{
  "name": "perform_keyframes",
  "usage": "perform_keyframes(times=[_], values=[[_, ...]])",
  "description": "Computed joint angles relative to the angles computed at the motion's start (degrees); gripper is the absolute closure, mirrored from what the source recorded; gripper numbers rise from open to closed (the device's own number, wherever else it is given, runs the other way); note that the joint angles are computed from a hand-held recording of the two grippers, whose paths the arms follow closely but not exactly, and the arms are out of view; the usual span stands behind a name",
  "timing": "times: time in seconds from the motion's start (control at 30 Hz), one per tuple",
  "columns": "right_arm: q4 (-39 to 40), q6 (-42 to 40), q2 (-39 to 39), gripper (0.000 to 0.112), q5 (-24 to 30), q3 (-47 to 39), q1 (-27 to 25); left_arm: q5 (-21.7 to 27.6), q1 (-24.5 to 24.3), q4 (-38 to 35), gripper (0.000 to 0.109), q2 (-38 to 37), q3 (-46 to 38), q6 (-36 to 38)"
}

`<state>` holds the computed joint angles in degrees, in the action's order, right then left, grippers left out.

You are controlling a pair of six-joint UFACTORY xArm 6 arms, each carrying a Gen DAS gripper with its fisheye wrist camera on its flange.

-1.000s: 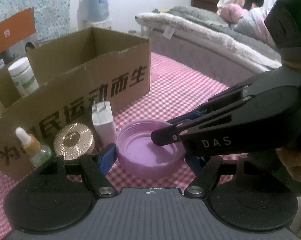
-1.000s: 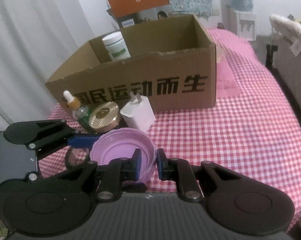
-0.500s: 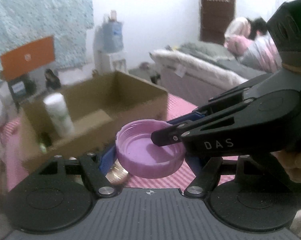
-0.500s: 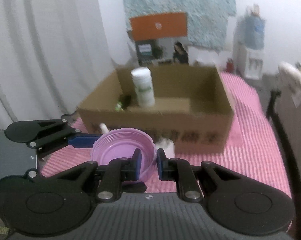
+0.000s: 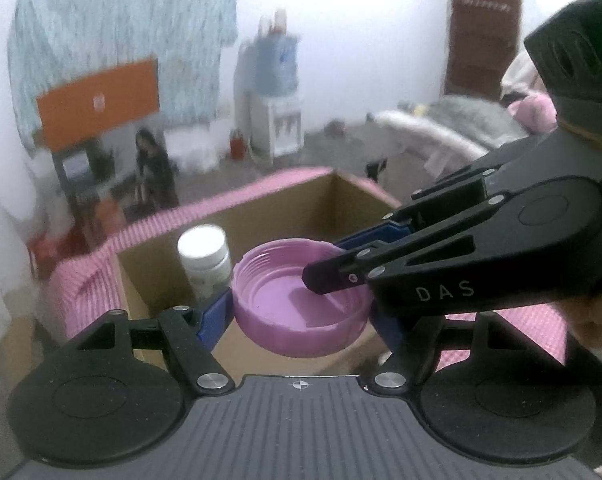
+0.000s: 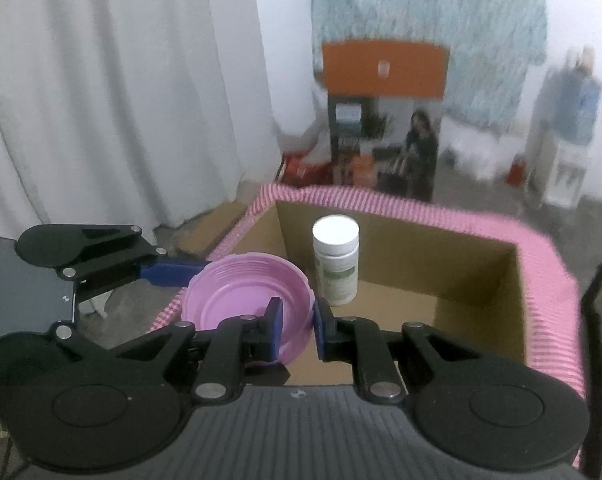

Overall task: Organize rigid objects
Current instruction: 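Carry the pink lid with the right gripper into the box and release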

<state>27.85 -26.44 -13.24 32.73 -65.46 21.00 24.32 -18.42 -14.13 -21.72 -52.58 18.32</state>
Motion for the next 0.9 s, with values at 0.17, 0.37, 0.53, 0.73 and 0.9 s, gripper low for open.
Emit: perform_keyframes(times=[0.17,0.37,0.53,0.73,0.9], values=[[0.7,1.8,15.7,0.095,12.8,-16.1,-3.1,9.9,3.3,-3.2,0.034,9.9,-9.0,1.3],[0.4,3.9,28.4,0.095,24.9,-30.0,-5.2,18.1,4.8,-0.4,0.034,16.5,-15.6,-0.1],[-0.4,4.3,34.0,0.095,30.5,-35.9,-5.7,22.5,4.6,2.9,0.035,20.3,-19.3,-0.9],[-3.2,5.4,39.2,0.095,35.8,-42.1,-5.3,27.4,4.7,4.8,0.028,23.8,-24.0,-1.4],[-3.7,6.7,41.5,0.093,39.3,-45.7,-5.4,27.4,4.6,5.9,0.02,23.5,-24.7,-2.0]])
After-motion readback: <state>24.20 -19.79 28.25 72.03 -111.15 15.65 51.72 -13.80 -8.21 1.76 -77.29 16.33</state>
